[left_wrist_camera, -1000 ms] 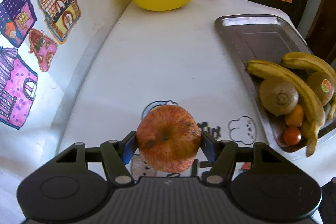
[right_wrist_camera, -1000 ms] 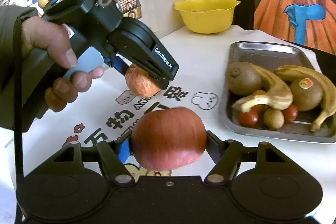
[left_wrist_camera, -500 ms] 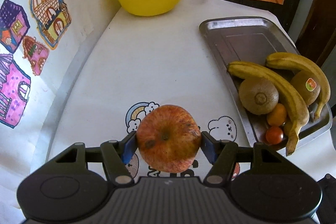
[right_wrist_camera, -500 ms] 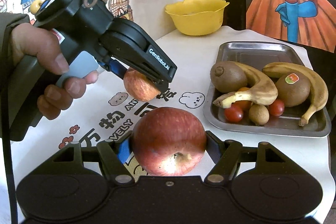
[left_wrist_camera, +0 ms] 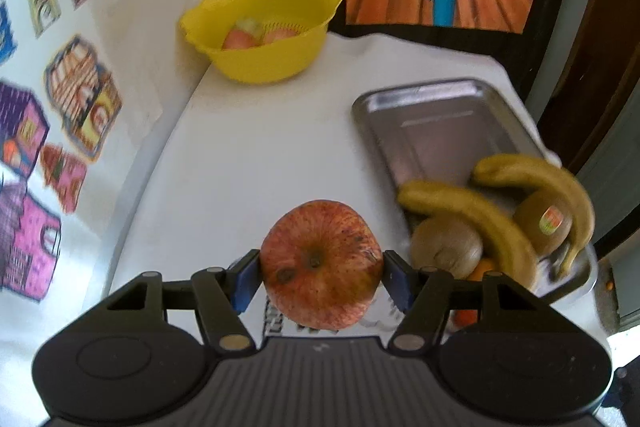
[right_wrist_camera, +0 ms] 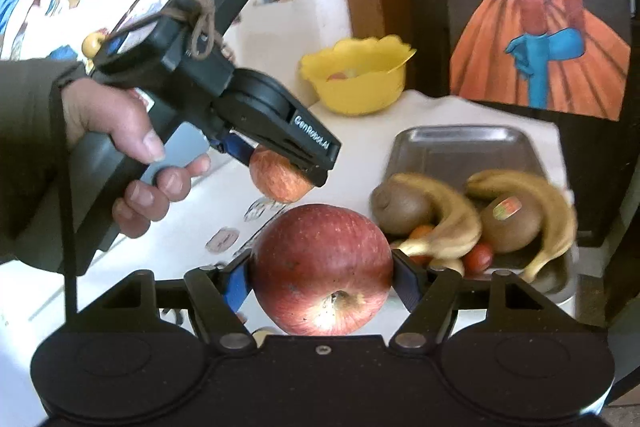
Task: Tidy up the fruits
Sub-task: 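Carry the apple in the left tool while the right tool carries its apple to the tray, then lower both apples onto the tray and open both grippers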
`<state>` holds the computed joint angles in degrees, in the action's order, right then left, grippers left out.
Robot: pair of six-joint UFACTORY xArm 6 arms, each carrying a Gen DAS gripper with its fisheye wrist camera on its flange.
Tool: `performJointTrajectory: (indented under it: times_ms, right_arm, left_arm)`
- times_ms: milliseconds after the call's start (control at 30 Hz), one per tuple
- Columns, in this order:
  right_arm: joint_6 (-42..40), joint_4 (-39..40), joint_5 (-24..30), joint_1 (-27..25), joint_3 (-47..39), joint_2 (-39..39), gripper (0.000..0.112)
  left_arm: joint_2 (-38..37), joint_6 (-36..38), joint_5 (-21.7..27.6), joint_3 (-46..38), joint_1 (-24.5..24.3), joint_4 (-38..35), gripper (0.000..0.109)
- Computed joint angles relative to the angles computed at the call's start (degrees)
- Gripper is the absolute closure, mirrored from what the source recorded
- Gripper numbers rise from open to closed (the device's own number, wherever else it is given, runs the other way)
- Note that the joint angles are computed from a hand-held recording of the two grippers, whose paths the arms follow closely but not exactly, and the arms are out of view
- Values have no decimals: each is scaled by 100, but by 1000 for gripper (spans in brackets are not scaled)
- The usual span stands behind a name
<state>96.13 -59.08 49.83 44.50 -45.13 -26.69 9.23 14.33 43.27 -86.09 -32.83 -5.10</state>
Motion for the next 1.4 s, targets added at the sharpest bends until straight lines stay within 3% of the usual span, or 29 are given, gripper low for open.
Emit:
performJointTrajectory:
  times_ms: [200,400,567,900,1100,1400]
  right_arm:
    - [-269,-59,399,-196,120,-509,40]
    - [-762,-46,377,-737,383,-1020,40]
    - [-1159,12,-46,-1422,631,-1250,40]
    - [-1725,200,-1539,-2814,1029,-1038,41]
    - [-1892,246,-2142,-3190,1085,-786,40]
    - [-2048,289,-2533,-3457,1040,-540,40]
  left_arm:
    - [330,-110,61,-601,-242,-24,40]
    - [796,-302,139,-1288,-474,24,40]
    - [1266,-458,200,-1840,-622,66,40]
    - [2227,-706,459,-2799,-777,258,40]
    - [2523,-860,571,-3086,-778,349,40]
    - [2807,-974,761,-3437,-765,454,40]
